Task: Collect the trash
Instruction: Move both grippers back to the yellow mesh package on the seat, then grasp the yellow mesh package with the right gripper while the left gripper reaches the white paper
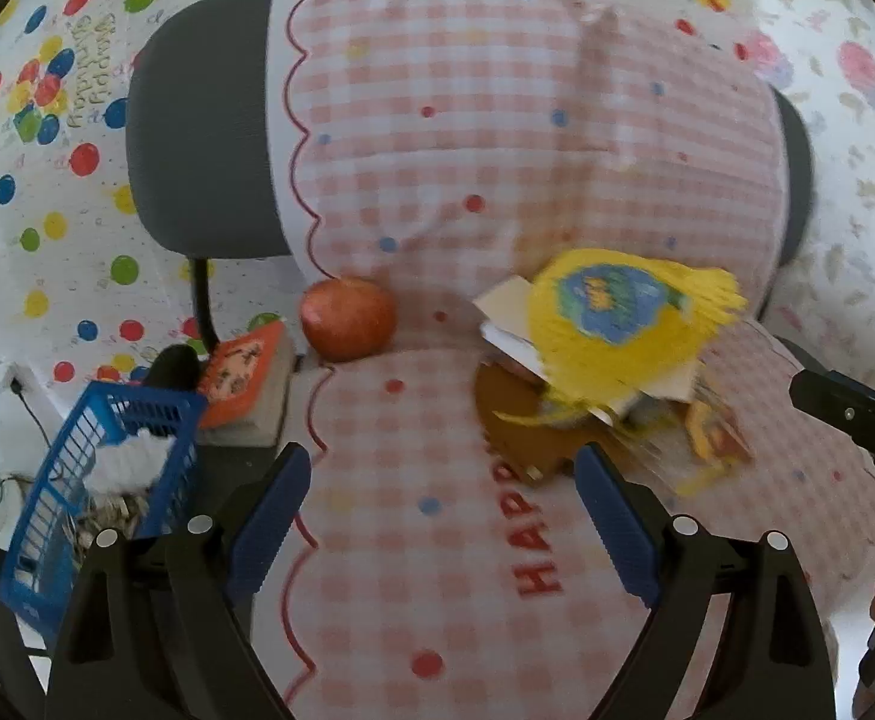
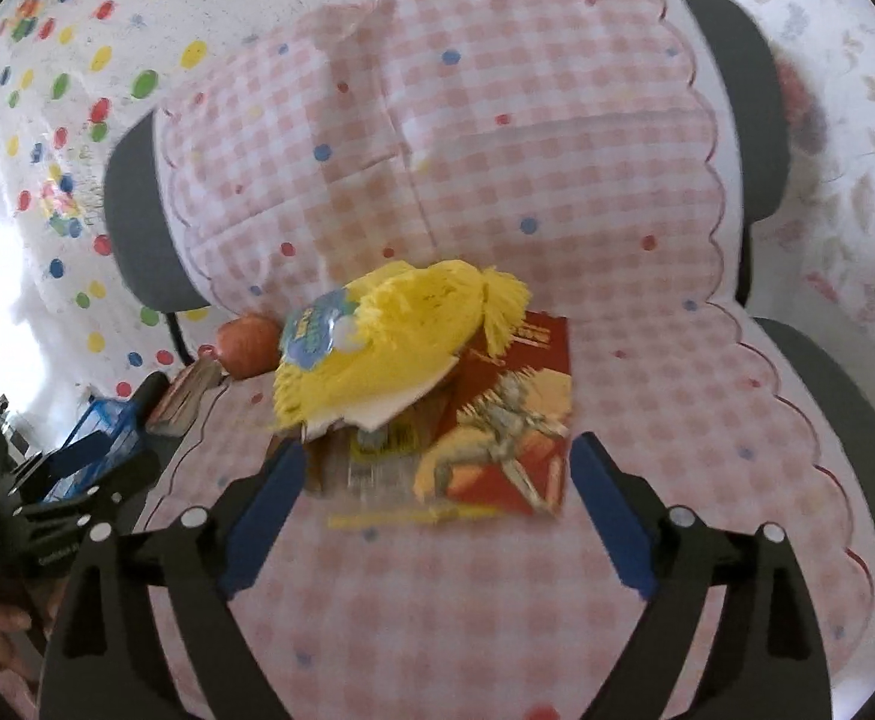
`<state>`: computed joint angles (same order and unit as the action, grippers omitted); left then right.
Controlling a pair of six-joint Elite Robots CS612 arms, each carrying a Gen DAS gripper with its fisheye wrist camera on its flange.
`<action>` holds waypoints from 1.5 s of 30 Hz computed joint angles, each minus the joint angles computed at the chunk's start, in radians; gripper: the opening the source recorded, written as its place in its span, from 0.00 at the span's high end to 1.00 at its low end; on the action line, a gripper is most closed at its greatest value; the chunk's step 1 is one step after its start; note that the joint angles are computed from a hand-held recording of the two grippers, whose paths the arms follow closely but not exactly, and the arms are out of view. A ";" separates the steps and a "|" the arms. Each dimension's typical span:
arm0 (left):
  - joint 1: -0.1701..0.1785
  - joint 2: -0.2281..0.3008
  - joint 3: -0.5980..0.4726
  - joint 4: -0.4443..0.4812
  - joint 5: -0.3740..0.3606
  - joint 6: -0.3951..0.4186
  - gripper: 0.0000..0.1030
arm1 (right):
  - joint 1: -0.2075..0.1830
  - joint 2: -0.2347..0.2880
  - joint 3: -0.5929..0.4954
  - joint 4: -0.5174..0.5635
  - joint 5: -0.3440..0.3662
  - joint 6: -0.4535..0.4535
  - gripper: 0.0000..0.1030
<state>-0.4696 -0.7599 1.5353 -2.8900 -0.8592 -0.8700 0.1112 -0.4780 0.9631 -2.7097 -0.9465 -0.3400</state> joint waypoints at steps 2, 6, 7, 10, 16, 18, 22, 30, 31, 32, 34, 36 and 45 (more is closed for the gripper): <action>0.013 0.008 -0.015 0.019 0.001 -0.010 0.13 | 0.011 0.025 -0.049 0.025 -0.005 0.008 0.15; 0.039 0.023 -0.042 0.039 -0.018 -0.025 0.13 | 0.027 0.095 -0.181 0.092 0.014 0.058 0.06; 0.046 0.028 -0.050 0.041 -0.024 -0.025 0.13 | 0.029 0.110 -0.211 0.115 0.025 0.067 0.06; 0.060 0.040 -0.069 0.044 -0.038 -0.021 0.13 | 0.035 0.163 -0.314 0.185 0.046 0.102 0.06; 0.077 0.060 -0.103 0.071 -0.062 -0.013 0.13 | 0.044 0.258 -0.501 0.323 0.084 0.158 0.11; 0.077 0.061 -0.104 0.076 -0.066 -0.017 0.13 | 0.045 0.265 -0.514 0.321 0.088 0.167 0.27; 0.072 0.055 -0.097 0.088 -0.061 -0.018 0.13 | 0.045 0.254 -0.503 0.290 0.105 0.178 0.73; 0.053 0.039 -0.078 0.070 -0.043 -0.006 0.13 | 0.021 0.094 -0.198 -0.197 0.026 0.179 0.84; 0.051 0.039 -0.080 0.069 -0.044 -0.004 0.13 | 0.019 0.071 -0.157 -0.254 -0.019 0.164 0.84; 0.049 0.039 -0.082 0.069 -0.045 -0.003 0.13 | 0.019 0.059 -0.134 -0.283 -0.052 0.149 0.84; 0.045 0.045 -0.092 0.061 -0.050 0.011 0.13 | 0.015 0.035 -0.085 -0.343 -0.139 0.110 0.84; 0.040 0.055 -0.108 0.040 -0.059 0.040 0.13 | 0.010 0.031 -0.071 -0.358 -0.193 0.079 0.84; 0.026 0.147 -0.266 0.016 -0.130 0.226 0.15 | -0.024 0.032 -0.051 -0.318 -0.230 0.072 0.83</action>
